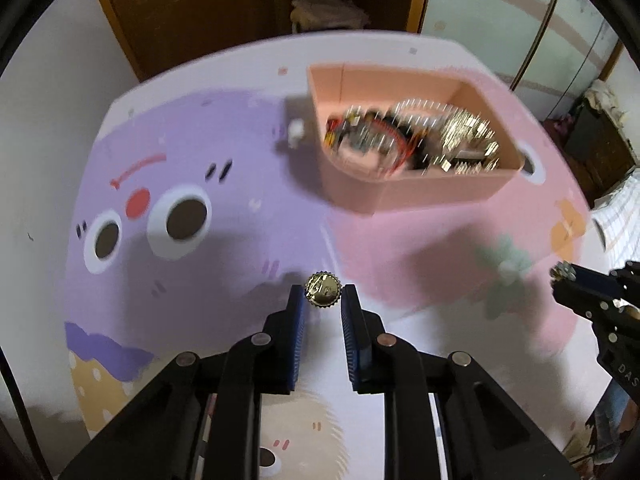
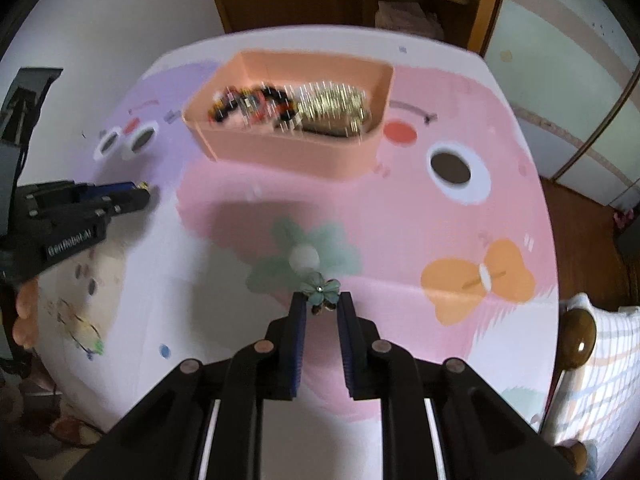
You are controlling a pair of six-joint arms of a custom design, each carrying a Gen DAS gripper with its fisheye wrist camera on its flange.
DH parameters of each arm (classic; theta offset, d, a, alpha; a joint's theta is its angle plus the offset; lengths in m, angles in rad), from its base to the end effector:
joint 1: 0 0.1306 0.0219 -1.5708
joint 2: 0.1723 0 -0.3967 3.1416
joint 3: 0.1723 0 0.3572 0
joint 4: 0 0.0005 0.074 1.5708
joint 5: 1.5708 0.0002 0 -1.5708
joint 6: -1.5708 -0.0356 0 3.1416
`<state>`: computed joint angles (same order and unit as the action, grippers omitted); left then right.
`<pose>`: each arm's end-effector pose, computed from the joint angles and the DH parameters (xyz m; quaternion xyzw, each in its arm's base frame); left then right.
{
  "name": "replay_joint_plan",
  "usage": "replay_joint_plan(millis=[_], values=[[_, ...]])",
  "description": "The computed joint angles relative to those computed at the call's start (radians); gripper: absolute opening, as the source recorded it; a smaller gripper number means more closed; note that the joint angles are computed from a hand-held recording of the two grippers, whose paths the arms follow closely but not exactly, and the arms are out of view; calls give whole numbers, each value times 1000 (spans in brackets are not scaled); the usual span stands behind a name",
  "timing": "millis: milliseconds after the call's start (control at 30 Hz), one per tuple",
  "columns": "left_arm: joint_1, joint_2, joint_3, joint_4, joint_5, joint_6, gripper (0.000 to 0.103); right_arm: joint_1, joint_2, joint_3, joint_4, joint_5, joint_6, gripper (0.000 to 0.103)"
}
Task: Organize jewelry
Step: 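Carry the coin pendant and brooch into the pink box and open both tools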
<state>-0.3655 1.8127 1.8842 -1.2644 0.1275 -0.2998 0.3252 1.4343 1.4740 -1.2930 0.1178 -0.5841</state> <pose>0.5380 -0.2113 0.4176 0.3314 0.9226 -0.0687 0.1853 0.4061 0.1320 0.4373 0.1365 0.9763 0.0171 0.1673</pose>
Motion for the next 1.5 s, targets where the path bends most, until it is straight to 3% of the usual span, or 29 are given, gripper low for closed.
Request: replay_joint_plan(millis=[300,567,1000,1167,1500], values=[[-33,44,162,19,34,50,16,-28,57,189,9,94,74,15],[-52,170,340,27,49,129,16,-79,143,273,82,102,85,16],[-66,183,273,91,14,133,17,-78,209,291,108,147,97,16],[-64,148,227,136,0,132,41,-76,214,306,89,150,93,19],[-58,65,144,165,-3,138,56,-62,164,284,80,168,62,25]])
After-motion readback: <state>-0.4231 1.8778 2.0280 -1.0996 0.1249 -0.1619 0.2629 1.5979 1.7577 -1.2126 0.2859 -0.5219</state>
